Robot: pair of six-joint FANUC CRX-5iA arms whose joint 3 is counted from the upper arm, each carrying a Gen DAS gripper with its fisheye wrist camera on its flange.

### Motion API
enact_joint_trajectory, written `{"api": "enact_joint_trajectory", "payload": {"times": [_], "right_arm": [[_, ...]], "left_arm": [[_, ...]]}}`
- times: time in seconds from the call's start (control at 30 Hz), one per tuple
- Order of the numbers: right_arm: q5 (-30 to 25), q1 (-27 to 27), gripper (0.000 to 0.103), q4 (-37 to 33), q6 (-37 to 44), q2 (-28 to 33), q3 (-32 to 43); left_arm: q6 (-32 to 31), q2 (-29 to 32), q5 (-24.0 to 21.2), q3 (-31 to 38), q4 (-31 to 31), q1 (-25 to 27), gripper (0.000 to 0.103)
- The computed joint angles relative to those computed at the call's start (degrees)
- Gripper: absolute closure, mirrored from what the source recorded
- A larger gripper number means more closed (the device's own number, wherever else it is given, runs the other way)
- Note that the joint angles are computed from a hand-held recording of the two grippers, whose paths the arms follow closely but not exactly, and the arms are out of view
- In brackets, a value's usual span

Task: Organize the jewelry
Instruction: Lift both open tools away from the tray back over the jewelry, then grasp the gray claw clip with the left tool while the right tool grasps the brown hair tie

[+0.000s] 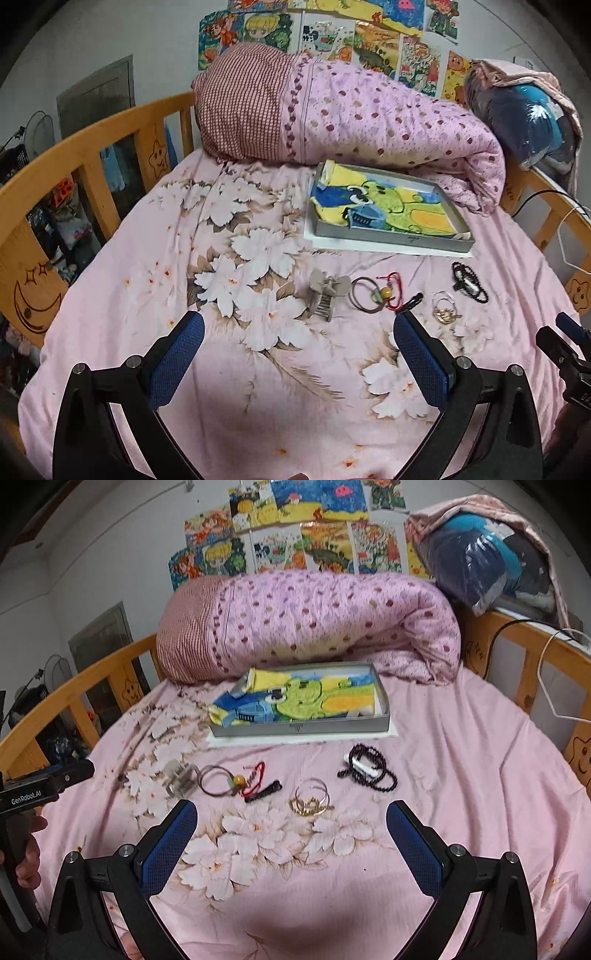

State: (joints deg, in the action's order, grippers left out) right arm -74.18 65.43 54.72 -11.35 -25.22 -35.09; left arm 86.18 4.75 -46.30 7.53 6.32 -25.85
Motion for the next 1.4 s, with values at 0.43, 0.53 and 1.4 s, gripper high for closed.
{"api": "enact_joint_trajectory", "payload": {"times": [0.43, 0.53, 1.4], "right_arm": [[14.2, -9.4, 0.0, -6.6, 12.1, 2.7, -1.0], [17.4, -11.5, 0.0, -8.7, 15.7, 3.7, -0.9], [38.5, -26.6, 0.01, -27.3, 57.2, 17.8, 9.9]], "left_arm": [[-1.2, 8.4, -3.2, 4.9, 2.0, 0.4, 0.003], [-3.0, 10.4, -3.5, 5.8, 3.7, 0.6, 0.003], [-10.0, 19.0, -2.5, 9.0, 12.4, 1.5, 0.065]]}}
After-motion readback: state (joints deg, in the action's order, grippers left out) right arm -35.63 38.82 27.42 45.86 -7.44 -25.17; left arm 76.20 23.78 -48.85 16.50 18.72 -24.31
